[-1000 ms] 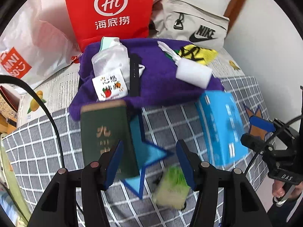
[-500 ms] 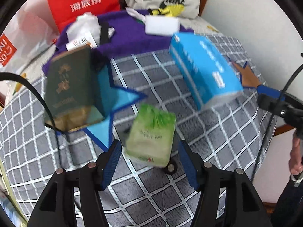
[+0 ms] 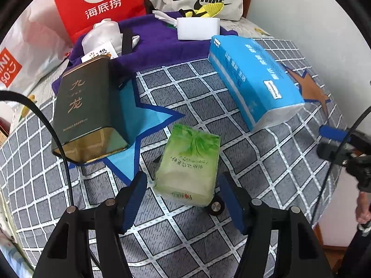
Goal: Organize soft objects
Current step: 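Move both tools back down toward the green tissue pack and black strap, then grasp the black strap with the right tool while the left tool grasps the green tissue pack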
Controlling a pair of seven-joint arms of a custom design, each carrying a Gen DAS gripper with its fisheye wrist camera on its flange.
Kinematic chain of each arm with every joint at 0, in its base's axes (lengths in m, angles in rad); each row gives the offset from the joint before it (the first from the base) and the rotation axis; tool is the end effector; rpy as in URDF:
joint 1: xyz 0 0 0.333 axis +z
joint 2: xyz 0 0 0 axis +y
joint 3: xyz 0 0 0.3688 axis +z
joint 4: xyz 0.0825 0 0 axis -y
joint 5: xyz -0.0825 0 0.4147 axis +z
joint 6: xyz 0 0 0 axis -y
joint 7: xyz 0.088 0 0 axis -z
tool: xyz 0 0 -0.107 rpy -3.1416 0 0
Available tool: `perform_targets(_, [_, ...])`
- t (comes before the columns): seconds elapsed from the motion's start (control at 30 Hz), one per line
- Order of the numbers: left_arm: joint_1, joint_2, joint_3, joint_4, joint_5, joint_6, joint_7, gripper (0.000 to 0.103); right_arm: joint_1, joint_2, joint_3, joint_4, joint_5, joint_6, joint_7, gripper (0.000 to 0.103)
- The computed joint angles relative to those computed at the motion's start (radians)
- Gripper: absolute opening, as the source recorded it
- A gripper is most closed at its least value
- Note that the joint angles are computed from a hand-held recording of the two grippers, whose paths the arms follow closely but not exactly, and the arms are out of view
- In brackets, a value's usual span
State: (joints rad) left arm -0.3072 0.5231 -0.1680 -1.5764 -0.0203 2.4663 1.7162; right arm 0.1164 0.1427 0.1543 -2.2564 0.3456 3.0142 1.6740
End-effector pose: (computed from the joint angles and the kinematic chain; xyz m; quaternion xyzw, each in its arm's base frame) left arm 0.7000 -0.3336 0.4095 -0.4712 0.8610 -0.1781 0.0698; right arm 0.5908 0.1356 0.3975 -0.6130 0.7273 -0.0993 0.2922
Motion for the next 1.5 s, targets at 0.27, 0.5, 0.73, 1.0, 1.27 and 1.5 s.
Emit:
perform_targets(0.27, [-0.014, 0.046, 0.005, 0.055, 0.014, -0.035, 0.021, 0.068, -0.020, 0.005, 0.034, 0.000, 0.076, -0.002, -0.069, 0.068])
perform_targets(0.5, [-0.036, 0.084, 0.024, 0.091, 0.050, -0.055, -0.019, 0.069, -0.017, 0.015, 0.035, -0.002, 0.106, -0.009, -0.085, 0.068])
perform_targets(0.73, [-0.023, 0.056, 0.010, 0.043, 0.041, 0.001, -0.010, 0.054, -0.002, 0.027, 0.028, 0.012, 0.099, -0.033, -0.087, 0.068])
perform_targets(1.0, [-0.003, -0.034, 0.045, -0.062, 0.055, 0.071, -0.068, 0.054, 0.022, 0.069, 0.036, 0.069, 0.024, -0.039, -0.074, 0.068])
perform_targets(1.27, [0.061, -0.111, 0.073, -0.146, 0.066, 0.082, -0.170, 0.054, 0.025, 0.179, 0.099, 0.207, -0.025, -0.062, -0.117, 0.068])
perform_targets(1.5, [0.107, -0.150, 0.074, -0.191, 0.069, 0.105, -0.219, 0.055, 0.069, 0.278, 0.080, 0.330, -0.184, -0.092, -0.036, 0.044])
